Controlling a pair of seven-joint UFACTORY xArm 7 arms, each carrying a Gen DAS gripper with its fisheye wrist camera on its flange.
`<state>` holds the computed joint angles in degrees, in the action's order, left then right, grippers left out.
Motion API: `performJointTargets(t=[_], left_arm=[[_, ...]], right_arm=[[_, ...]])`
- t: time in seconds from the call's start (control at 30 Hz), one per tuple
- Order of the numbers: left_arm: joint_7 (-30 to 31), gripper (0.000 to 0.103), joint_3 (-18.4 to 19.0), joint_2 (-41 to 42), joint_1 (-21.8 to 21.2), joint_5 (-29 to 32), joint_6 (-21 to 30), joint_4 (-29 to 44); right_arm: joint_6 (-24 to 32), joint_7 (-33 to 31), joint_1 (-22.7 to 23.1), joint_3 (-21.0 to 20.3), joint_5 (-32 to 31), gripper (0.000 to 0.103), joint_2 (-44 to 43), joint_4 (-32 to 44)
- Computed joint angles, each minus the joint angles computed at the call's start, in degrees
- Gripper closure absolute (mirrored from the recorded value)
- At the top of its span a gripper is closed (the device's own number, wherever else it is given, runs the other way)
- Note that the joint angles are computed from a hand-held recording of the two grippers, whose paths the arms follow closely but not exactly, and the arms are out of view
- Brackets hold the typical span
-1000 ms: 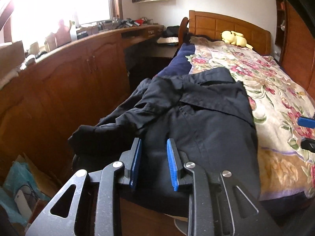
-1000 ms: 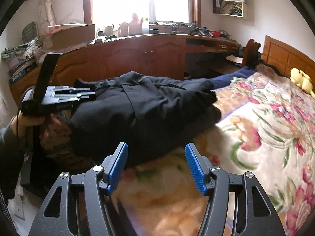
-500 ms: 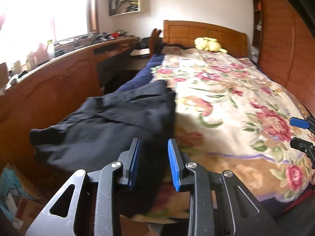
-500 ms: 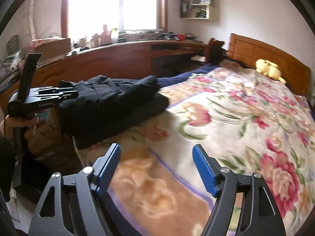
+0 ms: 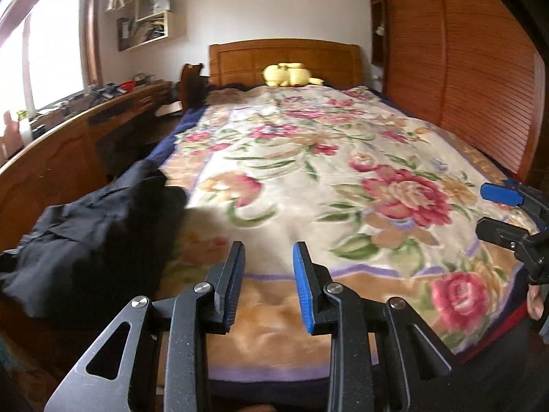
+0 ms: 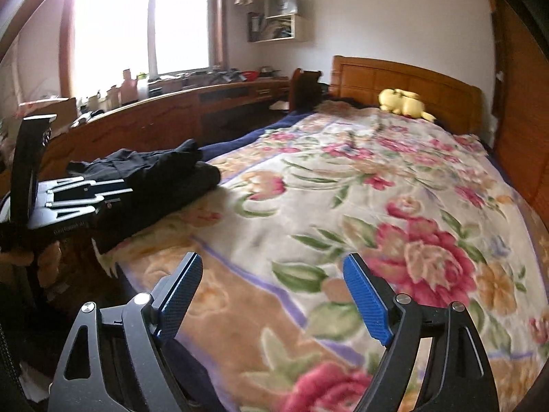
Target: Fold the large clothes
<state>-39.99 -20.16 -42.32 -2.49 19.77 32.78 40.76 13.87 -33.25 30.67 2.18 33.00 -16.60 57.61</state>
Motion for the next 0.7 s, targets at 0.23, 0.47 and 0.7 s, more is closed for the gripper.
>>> performJointTargets(t=[0.23,0.47,0.7], left_arm=[[-5.61,0.073,-5.18,6.92,-0.49,1.26,-2.10,5.53],[-10.66,0.073,-7.62,10.41,-1.06,5.11,-2.60,9.87],[-13.16,0.073,-8.03,12.01,-2.33,8.48,-1.67,12.05]], right_arm=[[-4.93,14.40,-7.55,4.63,-9.32,0.018,-7.68,-7.55],[-8.79,27.36,-16.17,10.07,-16.98,0.018,-16.80,-15.67],[-10.62,35.67,-19.04,12.43,-21.20,0.018,-22.18,-20.47]])
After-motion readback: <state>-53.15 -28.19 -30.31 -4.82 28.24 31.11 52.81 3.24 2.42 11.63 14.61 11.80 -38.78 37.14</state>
